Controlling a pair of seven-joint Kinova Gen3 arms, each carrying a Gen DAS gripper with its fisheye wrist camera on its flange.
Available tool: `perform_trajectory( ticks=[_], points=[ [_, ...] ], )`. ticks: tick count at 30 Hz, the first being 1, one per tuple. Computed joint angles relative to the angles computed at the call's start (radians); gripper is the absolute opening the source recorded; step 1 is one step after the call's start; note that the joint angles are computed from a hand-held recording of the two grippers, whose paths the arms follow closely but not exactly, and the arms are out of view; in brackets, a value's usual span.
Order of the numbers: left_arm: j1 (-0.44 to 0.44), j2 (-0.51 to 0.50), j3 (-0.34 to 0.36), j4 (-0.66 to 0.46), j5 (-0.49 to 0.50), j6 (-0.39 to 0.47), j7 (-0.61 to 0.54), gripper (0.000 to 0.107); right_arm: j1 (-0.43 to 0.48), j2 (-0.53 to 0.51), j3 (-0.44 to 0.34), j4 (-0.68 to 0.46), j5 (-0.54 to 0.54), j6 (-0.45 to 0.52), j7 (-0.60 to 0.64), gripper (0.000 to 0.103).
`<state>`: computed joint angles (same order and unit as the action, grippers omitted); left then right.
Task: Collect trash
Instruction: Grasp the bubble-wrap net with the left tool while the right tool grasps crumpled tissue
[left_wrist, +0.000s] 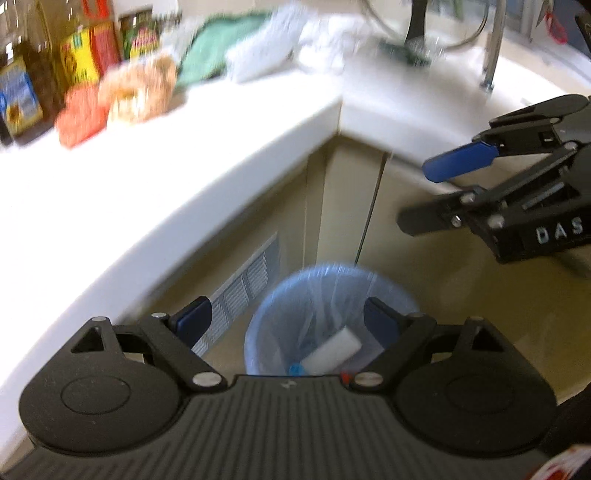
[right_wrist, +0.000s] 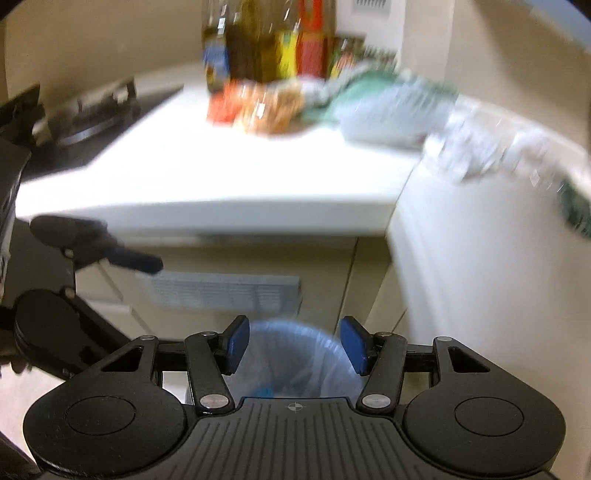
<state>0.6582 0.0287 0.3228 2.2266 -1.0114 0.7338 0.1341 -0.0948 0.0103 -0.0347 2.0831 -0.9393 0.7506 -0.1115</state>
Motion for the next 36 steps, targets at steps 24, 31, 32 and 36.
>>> perform_trajectory(
  ticks=[24, 31, 32, 36],
  points=[
    [-0.104, 0.147, -0.135, -0.338, -0.194, 0.023, -0.330, 0.070, 0.122, 0.197, -0.045, -0.289, -0.210, -0.075, 0.054, 0.055],
    [-0.110, 0.220, -0.208, -0.446, -0.112, -0.006, -0.489, 0.046, 0.161, 0.304, -0.107, -0.418, -0.110, -0.051, -0.010, 0.055],
    [-0.108, 0.229, -0.217, -0.459, -0.100, -0.004, -0.510, 0.043, 0.168, 0.315, -0.117, -0.432, -0.101, -0.046, -0.015, 0.055],
    [-0.104, 0.253, -0.243, -0.503, -0.039, 0.001, -0.590, 0.016, 0.180, 0.358, -0.145, -0.491, -0.045, -0.021, -0.054, 0.055]
  ],
)
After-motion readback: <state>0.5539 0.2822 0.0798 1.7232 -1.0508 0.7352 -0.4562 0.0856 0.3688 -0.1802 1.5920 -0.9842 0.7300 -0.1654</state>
